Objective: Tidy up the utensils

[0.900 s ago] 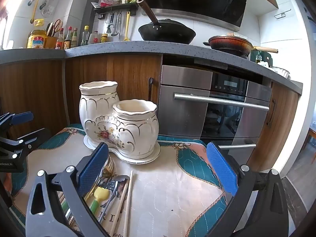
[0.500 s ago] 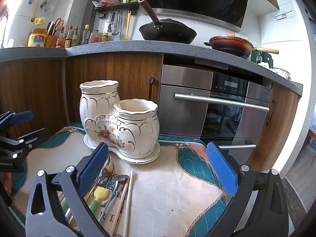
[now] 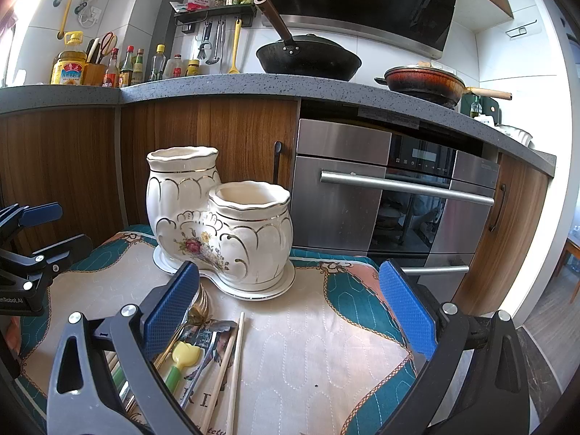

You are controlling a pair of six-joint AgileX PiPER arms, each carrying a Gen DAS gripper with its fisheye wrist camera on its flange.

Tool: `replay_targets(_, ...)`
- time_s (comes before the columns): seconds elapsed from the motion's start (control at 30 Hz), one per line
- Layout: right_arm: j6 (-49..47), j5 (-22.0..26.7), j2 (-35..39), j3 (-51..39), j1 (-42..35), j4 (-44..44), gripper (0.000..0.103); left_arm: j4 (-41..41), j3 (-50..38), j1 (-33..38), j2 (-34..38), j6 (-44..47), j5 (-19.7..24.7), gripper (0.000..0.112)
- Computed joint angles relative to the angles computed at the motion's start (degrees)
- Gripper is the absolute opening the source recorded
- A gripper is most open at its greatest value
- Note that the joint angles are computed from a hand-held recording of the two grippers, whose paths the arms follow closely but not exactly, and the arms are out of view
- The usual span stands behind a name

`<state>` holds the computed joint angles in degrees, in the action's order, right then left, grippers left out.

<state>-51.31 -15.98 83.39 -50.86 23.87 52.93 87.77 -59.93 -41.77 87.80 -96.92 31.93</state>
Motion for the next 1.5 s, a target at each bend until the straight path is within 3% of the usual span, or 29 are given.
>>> replay_targets(1.5, -1.3, -0.1, 0.2, -0.2, 0.2, 1.1, 0.098, -0.3, 0.0, 0.2, -0.1, 0.3, -0.4, 0.098)
